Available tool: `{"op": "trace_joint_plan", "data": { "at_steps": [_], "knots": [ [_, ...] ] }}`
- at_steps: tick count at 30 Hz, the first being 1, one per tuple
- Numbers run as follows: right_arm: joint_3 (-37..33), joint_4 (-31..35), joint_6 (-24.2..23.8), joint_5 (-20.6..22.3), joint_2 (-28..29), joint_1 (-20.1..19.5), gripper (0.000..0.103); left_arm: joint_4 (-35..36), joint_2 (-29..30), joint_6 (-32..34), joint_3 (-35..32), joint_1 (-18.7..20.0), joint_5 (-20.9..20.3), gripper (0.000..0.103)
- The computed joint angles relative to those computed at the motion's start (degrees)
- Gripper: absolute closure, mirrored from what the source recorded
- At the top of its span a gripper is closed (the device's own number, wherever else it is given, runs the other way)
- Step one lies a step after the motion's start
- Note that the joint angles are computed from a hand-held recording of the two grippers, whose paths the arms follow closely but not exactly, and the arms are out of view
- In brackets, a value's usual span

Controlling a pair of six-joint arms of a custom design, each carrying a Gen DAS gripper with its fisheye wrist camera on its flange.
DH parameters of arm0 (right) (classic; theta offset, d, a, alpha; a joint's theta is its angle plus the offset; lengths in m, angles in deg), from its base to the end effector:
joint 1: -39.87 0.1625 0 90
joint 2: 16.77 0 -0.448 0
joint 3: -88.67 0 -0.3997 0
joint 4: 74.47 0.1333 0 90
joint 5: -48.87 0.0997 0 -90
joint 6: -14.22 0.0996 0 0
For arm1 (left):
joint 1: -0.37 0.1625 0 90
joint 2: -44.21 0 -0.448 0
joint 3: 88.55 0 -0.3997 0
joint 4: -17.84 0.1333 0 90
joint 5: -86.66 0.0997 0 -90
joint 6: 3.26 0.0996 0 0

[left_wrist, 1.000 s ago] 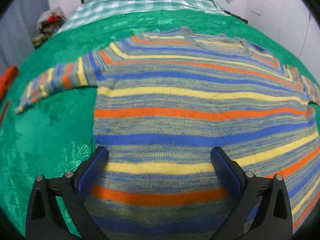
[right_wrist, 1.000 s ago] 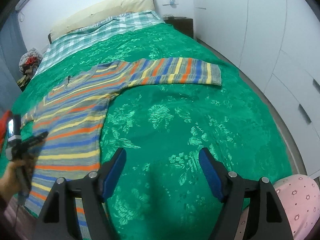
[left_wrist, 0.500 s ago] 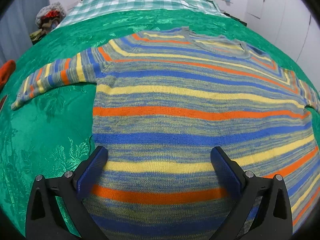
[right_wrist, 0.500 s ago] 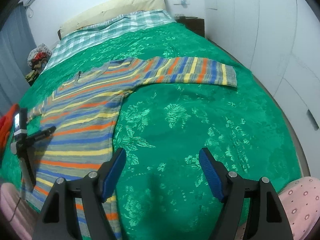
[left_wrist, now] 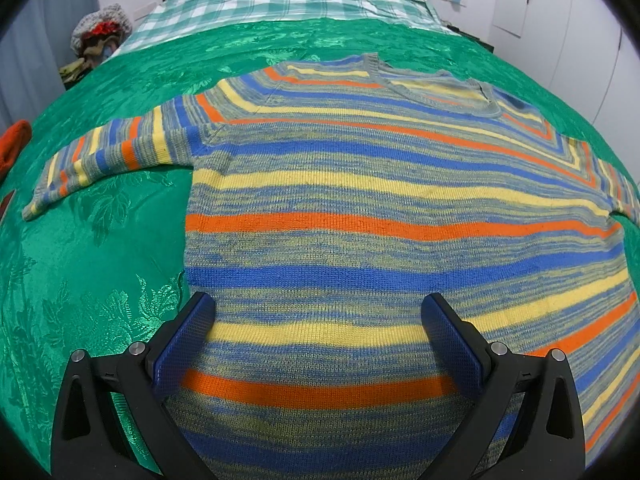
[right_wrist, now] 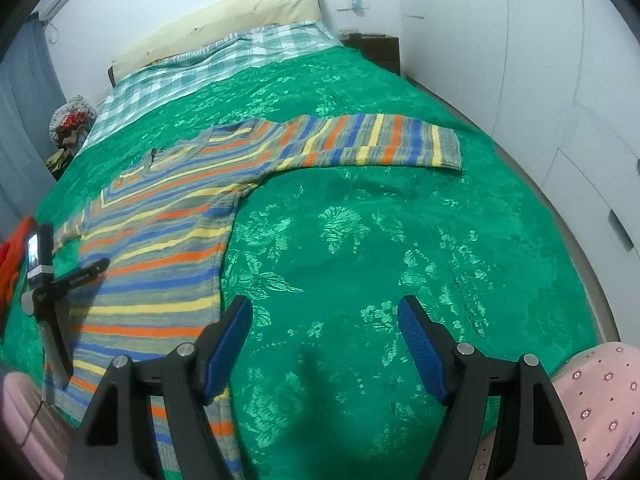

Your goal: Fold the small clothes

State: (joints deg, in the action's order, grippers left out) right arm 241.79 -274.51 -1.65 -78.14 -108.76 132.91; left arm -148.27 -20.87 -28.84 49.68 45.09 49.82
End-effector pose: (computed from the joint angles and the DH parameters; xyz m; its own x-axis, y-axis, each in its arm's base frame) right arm 0.0893 -0.2986 0.2831 -0.7806 0.2156 0.5866 -0.2582 0.7436 -0.6168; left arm -0.1395 -0.4379 0.1318 -0.7134 0.0546 -0.6986 0.4452 0.8052 -0.3917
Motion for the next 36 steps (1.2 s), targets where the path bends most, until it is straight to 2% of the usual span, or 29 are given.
{"op": "trace_joint_plan", "data": {
  "at_steps": [16,30,36],
  "knots": [
    [0.35,-0.99,-0.55,-0.84,1.36,1.86,0.029,0.06,0.05,-0.19,-0.01,-0.07,0.02,0.0],
    [-0.14,-0.8,-1.56,-0.66,2.3,2.0,0.029,0.25,-0.01,-0.33,-0.01,-0.12,0.04,0.0],
    [0.33,-2.37,-0.73,0.14,0.4,0.86,0.029,0.27,-0.04,-0.34,0.0,-0.11,0.04,0.0]
  ]
}}
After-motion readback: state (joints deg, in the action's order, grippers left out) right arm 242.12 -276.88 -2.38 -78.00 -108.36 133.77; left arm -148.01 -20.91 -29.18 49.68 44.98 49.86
